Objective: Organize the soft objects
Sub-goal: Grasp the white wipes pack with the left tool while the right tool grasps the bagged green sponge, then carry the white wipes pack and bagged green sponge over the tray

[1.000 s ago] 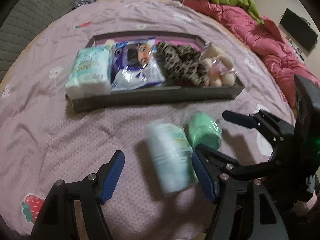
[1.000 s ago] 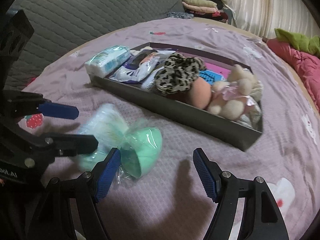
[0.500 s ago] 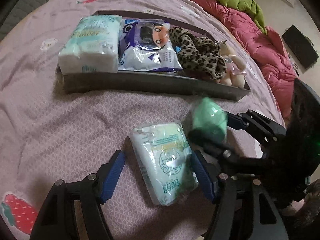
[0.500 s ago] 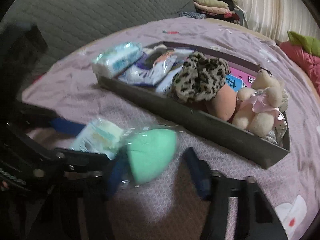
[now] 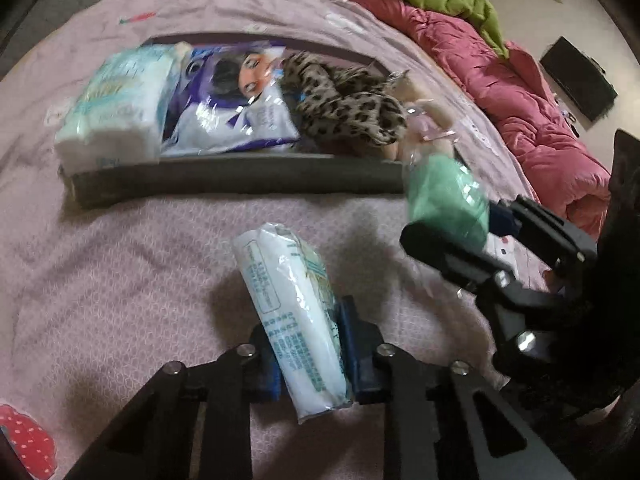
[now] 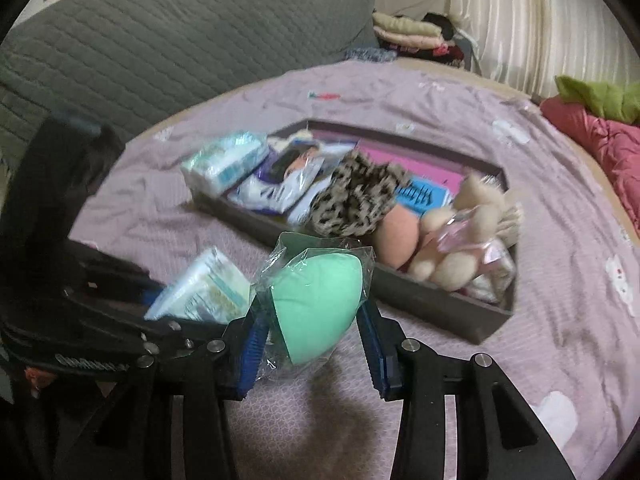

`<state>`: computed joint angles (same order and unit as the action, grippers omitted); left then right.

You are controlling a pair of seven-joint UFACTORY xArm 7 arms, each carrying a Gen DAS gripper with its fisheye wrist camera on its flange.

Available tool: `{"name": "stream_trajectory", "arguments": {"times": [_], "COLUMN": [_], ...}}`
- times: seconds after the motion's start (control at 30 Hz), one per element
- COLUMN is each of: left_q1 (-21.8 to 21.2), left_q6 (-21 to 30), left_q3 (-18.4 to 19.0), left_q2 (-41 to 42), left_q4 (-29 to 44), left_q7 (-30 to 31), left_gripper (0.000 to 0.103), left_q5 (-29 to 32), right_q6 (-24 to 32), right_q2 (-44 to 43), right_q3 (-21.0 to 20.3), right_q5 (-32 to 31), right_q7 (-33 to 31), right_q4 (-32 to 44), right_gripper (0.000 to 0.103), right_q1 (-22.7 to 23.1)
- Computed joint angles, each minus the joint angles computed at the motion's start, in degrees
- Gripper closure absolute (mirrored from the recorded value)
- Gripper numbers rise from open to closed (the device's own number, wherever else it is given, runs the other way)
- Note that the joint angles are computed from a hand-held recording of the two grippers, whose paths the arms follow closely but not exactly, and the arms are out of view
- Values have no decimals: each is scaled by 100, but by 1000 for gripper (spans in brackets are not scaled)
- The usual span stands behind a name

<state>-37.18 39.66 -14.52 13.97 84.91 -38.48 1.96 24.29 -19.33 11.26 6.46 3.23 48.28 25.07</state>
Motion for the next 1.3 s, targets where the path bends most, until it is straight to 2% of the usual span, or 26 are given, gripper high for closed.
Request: {"name": "stream_trajectory", "arguments": {"times": [0.2, 0.3, 0.5, 0.9, 1.3], "left_q1": [-85, -157, -172, 5, 61], "left_q6": [-115, -161, 45, 12, -80], "left_q3": [54, 134, 318, 502, 591], "left_q2": [-106, -131, 49, 604, 894], "left_q4": [111, 294, 838, 1511, 1711], "left_q7": [-155, -315, -563, -331, -80], "left_gripper": [82, 82, 82, 82, 82], "left_q5": [322, 738, 1355, 1247, 1024], "right_q6": [-269, -340, -454, -520, -423], "right_q2": [-219, -248, -189, 259, 679], "right_q3": [-84, -17, -16, 49, 59], "right_q5": [97, -24, -189, -556, -1018], "right_q7": [51, 197, 468, 788, 1155], "right_q4": [-52, -23, 124, 558, 891], "right_gripper": [58, 58, 58, 58, 58], "right_q1": [-17, -129, -318, -558, -728]}}
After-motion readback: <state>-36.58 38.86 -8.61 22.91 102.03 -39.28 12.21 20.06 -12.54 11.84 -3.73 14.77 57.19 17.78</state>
